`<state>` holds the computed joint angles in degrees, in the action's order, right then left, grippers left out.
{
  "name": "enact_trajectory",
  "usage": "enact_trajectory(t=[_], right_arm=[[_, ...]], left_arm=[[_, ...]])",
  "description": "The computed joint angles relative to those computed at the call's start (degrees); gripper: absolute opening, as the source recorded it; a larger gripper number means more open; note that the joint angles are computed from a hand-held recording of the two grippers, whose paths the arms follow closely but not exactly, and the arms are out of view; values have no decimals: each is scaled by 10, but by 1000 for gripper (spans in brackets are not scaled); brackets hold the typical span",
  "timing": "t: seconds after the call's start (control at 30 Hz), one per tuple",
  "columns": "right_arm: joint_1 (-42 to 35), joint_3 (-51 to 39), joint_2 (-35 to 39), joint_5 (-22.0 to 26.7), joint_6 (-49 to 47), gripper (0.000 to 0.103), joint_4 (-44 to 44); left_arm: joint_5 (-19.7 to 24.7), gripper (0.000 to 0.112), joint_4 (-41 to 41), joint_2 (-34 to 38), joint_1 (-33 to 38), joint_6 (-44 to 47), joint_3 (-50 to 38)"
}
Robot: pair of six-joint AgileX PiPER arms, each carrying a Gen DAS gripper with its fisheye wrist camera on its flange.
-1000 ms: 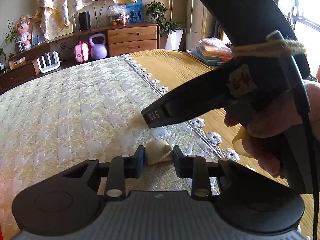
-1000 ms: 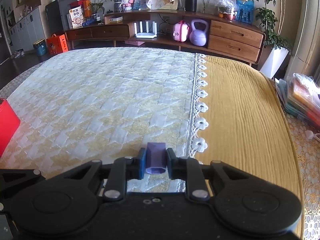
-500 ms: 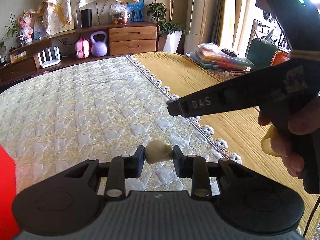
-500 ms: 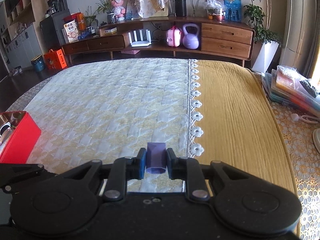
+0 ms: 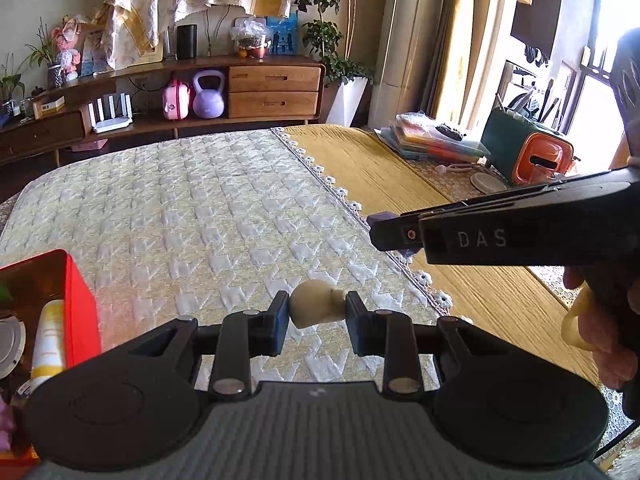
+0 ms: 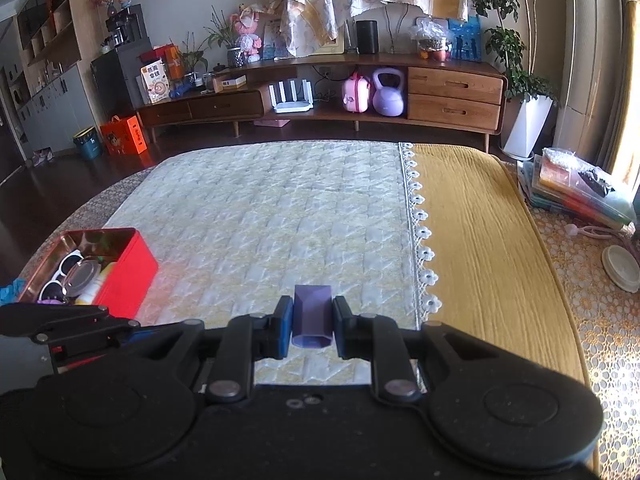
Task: Organize rigid objects
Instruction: 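Carry cream bulb into red box with left tool while right carries purple cylinder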
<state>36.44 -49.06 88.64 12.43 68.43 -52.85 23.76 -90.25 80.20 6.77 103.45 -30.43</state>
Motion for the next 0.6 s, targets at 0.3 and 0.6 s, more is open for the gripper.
enact_trajectory(t=[0.3,0.6], right_arm=[[117,5,-36,89,120,20,-57],[225,-43,-12,156,165,20,-62]], left_arm=[[130,30,180,-71,162,-106,5],[273,30,253,-75,370,-54,-14]])
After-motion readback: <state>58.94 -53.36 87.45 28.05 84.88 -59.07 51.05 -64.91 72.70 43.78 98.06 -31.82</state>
